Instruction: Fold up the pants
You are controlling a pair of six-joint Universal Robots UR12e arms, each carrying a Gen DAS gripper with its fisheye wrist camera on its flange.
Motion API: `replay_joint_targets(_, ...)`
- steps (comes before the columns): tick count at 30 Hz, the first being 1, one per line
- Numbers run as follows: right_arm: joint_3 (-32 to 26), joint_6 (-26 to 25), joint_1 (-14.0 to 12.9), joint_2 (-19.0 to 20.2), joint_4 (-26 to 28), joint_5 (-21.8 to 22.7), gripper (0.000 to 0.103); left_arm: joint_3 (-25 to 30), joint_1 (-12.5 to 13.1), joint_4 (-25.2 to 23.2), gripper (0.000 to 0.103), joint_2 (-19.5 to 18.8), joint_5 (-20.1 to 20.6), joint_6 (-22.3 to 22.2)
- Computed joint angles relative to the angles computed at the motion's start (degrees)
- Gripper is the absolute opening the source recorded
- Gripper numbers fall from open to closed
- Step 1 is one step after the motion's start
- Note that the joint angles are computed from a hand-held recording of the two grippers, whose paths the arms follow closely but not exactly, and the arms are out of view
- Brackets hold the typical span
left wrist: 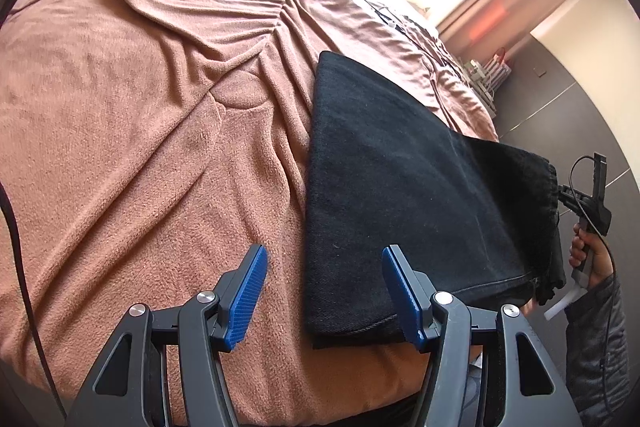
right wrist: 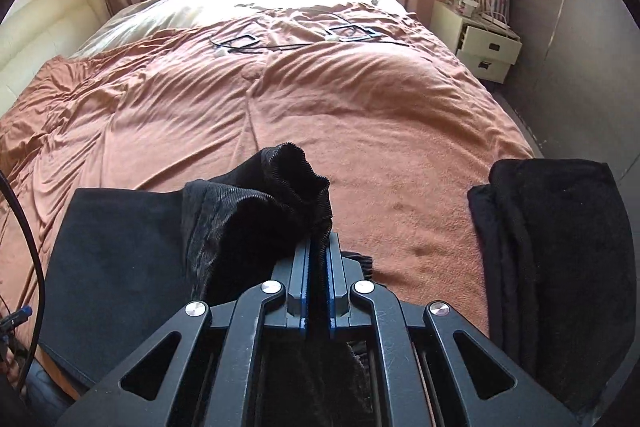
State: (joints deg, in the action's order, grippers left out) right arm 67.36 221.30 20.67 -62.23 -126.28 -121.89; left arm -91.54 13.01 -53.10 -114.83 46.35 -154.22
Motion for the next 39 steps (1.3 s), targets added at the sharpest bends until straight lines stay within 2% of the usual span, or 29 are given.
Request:
replay_joint_targets(3, -1.41, 3.14, -0.05, 0.39, 4.30, -2.70, 0.007, 0.01, -0.02, 0.04, 0.062, -0.02, -0.06, 0.03)
replay_joint_targets(6, 0.60, 4.97, -0.20, -0.74, 1.02, -0.56, 0.007, -0.01, -0.03, 0.07, 0.062, -0.05, -0.15, -0.12)
replay_joint_targets(11, 2.62, 5.75, 0.24, -1.69, 0.19, 1.52, 0.007, 0.26, -0.17, -0.80, 0.062, -0.16, 0.07, 0.49)
replay_joint_targets(14, 5.40, 7.90, 0.44, -3.22, -1.73, 2.93, 0.007, 0.33, -0.34, -0.77, 0.062, -0.17, 0.44, 0.74)
replay_joint_targets(18, 10.79, 11.09, 0.58, -6.17, -7.60, 6.41, 0.009, 0.27, -0.50, -0.65, 0.062, -0.09, 0.85, 1.05)
replay_joint_targets(20, 13.26, 12.94, 0.95, -7.33, -9.84, 7.02, 0.028, 0.21, -0.56, -0.54, 0.062, -0.04, 1.07, 1.17)
replay_joint_targets(21, 14.77, 13.68, 1.11, -8.05, -11.53, 7.12, 0.046, 0.15, -0.54, -0.46, 0.062, -0.01, 1.13, 1.24)
replay_joint_targets(22, 16.12, 14.40, 1.42, -8.60, -13.36, 6.88, 0.057, 0.09, -0.56, -0.30, 0.062, 0.03, 1.22, 1.23)
replay_joint_targets(28, 23.05, 21.06, 2.50, -11.35, -21.94, 6.56, 0.057, -0.12, -0.47, 0.23, 0.062, 0.06, 1.29, 0.67)
replay_joint_targets(32, 27.80, 25.15, 3.27, -12.55, -29.63, 6.42, 0.057, 0.01, -0.43, -0.12, 0.062, -0.01, 1.37, 0.39)
replay_joint_targets(39, 33.06, 26.96, 3.87, -11.97, -42.62, 9.10, 0.057, 1.01, -0.96, -2.51, 0.062, -0.40, 3.01, 1.35)
